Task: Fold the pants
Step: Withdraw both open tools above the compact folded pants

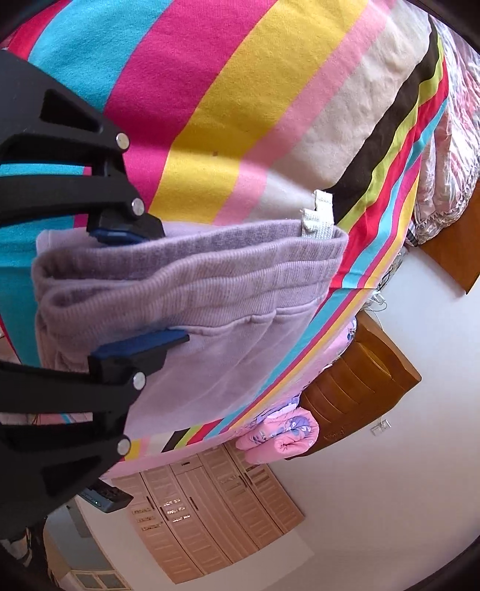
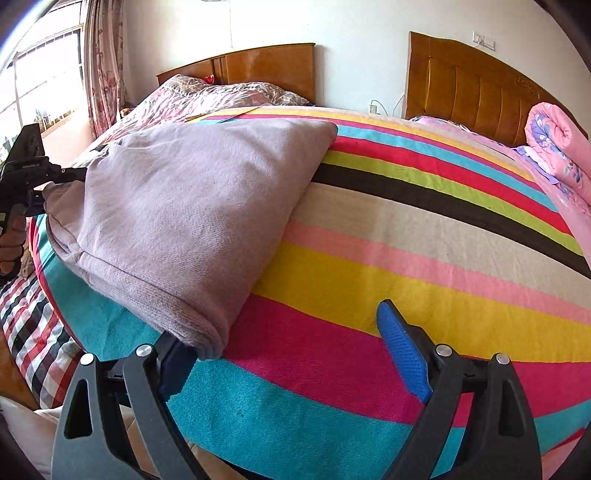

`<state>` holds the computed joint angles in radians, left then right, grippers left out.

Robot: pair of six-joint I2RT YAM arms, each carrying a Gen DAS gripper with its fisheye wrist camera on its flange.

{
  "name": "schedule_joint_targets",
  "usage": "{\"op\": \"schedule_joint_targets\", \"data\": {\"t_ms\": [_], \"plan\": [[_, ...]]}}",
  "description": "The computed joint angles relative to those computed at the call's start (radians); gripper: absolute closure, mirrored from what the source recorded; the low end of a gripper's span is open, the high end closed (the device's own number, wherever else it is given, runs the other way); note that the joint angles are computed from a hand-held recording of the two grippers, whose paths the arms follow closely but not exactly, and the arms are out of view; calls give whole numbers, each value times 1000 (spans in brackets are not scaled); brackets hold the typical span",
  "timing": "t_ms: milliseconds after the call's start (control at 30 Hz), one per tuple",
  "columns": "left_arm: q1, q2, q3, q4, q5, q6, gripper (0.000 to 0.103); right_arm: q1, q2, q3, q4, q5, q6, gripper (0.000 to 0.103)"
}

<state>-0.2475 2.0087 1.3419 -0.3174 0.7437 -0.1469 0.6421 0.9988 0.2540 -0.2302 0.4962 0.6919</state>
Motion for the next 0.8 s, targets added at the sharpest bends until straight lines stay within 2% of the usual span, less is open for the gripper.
{"op": "schedule_joint_targets", "data": {"t_ms": [33,67,100,133,200,233,333,433,500,533,567,600,633,700,800], "plan": [[0,-34,-29,18,-46,-17,48,15,-74,-12,-41,-20,-5,18],[-9,-90,-72,36,-148,-38,29,27,-136,-4,-113,-49,7,18],[-24,-162,-129,72,-263,-58,28,28,-232,-22,-139,-83,-9,19],[-36,-242,-200,129,-339,-69,28,52,-353,-25,-208,-82,-10,21],[-77,-376,-295,206,-403,-53,26,69,-487,0,-282,-65,-28,25],[-116,-411,-305,208,-426,-23,25,55,-494,22,-275,-60,-52,28],[-259,-404,-271,178,-525,100,23,-19,-367,70,-131,-70,-156,35],[-367,-274,-188,150,-676,143,23,-42,-124,112,29,-88,-238,40],[-366,-206,-188,146,-706,135,23,14,86,159,38,-72,-257,40],[-360,-205,-238,209,-713,152,23,58,140,147,53,-56,-282,40],[-365,-218,-277,259,-719,171,22,99,143,126,66,6,-239,41],[-365,-210,-284,275,-724,188,21,89,97,93,80,-20,-190,41],[-365,-202,-277,274,-726,192,21,29,46,69,85,-99,-178,41],[-354,-194,-263,264,-697,179,17,-21,13,57,80,-156,-202,40],[-355,-192,-258,253,-697,185,14,7,-5,83,18,-133,-235,39]]}}
